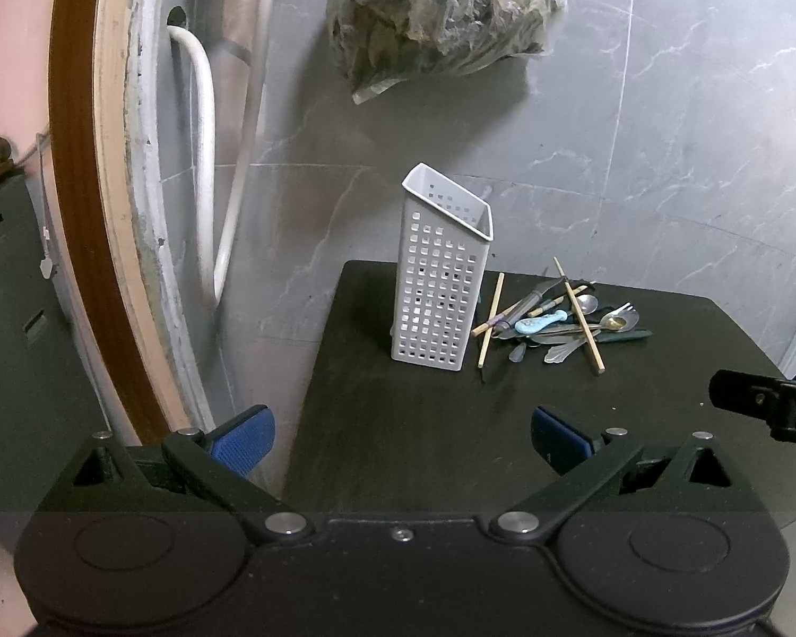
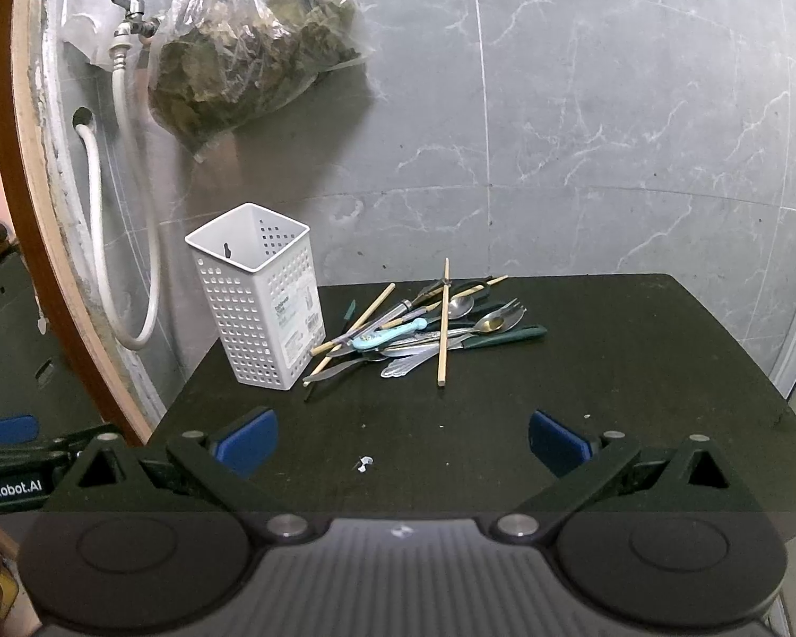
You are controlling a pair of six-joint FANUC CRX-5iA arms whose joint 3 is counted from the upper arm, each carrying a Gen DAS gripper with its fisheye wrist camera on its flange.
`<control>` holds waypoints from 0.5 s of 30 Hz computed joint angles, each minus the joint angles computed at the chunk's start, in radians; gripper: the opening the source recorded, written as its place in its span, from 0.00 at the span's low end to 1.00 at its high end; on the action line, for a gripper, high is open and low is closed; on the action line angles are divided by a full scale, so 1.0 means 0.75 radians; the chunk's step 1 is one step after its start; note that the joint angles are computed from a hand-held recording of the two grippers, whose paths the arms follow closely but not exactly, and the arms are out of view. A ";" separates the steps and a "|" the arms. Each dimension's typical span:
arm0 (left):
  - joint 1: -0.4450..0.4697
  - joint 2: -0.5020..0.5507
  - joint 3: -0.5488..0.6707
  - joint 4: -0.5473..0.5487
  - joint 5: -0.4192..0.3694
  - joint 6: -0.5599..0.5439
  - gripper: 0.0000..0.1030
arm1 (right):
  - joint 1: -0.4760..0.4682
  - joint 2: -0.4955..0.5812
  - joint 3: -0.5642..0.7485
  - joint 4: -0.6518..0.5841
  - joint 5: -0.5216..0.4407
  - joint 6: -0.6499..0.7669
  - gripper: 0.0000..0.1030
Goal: Organize utensils
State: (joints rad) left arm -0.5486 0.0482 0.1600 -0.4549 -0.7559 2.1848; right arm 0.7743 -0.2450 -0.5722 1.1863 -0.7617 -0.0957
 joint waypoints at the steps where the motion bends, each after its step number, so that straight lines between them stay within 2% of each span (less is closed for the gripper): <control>1: 0.000 0.001 0.000 0.002 -0.001 0.000 0.99 | 0.000 0.000 0.001 -0.003 0.000 0.002 1.00; 15: 0.005 0.016 0.013 0.015 -0.007 -0.012 0.99 | -0.005 0.010 0.017 -0.032 -0.002 0.030 1.00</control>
